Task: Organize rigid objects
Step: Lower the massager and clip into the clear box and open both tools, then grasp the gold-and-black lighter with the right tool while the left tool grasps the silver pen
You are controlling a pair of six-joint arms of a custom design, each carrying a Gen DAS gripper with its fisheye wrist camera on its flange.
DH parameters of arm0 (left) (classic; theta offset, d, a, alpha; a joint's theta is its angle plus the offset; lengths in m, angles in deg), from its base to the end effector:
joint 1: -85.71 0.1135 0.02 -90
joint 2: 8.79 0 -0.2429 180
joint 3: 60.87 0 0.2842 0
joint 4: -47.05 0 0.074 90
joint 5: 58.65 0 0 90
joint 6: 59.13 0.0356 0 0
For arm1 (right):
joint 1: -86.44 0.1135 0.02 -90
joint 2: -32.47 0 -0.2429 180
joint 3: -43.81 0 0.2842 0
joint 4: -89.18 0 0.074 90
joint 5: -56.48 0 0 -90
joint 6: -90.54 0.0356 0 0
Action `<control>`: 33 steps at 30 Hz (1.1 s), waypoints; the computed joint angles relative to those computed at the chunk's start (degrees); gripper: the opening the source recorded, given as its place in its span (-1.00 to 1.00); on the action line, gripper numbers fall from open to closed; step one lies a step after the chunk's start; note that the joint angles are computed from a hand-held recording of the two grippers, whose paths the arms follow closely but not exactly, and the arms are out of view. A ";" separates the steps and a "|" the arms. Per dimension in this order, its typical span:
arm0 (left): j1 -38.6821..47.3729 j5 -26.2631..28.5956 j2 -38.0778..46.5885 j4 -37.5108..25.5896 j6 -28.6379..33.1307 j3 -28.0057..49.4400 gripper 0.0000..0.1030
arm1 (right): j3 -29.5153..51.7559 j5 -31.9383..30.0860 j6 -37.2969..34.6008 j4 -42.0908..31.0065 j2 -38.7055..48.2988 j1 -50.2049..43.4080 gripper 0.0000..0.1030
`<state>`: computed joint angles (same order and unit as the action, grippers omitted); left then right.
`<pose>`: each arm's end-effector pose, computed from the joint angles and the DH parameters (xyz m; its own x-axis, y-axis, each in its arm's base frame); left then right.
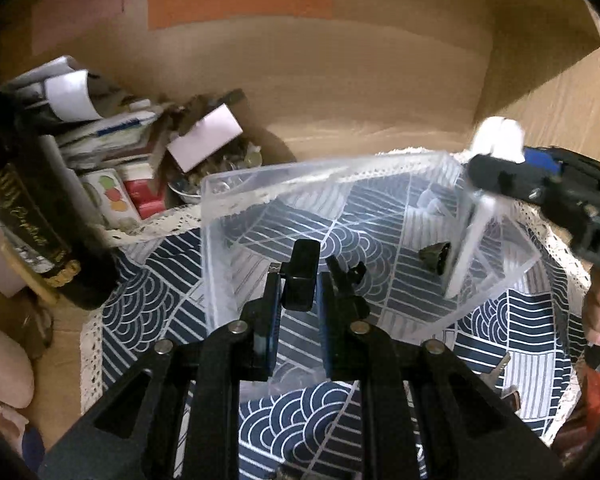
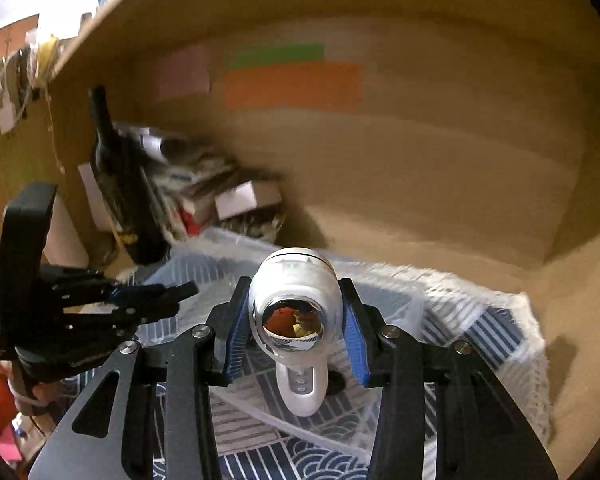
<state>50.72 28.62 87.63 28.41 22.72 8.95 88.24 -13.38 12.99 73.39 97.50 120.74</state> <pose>0.3110 -0.2156 0.1498 -0.6532 0.2843 -0.7018 0.4573 0.8868 -0.0663 0.2299 0.1420 0.1700 -0.5433 -0.1256 -0.8301 -0.1874 0.9819 -0.0259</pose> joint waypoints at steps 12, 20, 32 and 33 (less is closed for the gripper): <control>0.22 0.14 4.67 -3.36 -0.20 4.45 -0.68 | 10.92 -2.09 -3.02 -0.15 18.85 -2.03 -0.24; -0.86 -1.33 -1.42 -3.25 -0.94 0.46 -0.35 | 10.27 -1.26 -0.85 -1.21 17.96 -1.24 -0.22; -3.74 -7.43 -18.90 -4.11 -2.73 -11.14 0.17 | 0.99 8.54 3.16 -6.03 -1.01 8.48 0.09; -3.79 -7.69 -20.37 -4.40 -3.06 -12.46 0.19 | 0.16 9.68 3.80 -6.72 -2.71 9.65 0.13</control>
<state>46.94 20.93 67.26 24.01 19.66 -3.50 88.40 -3.70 16.79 66.67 94.79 130.39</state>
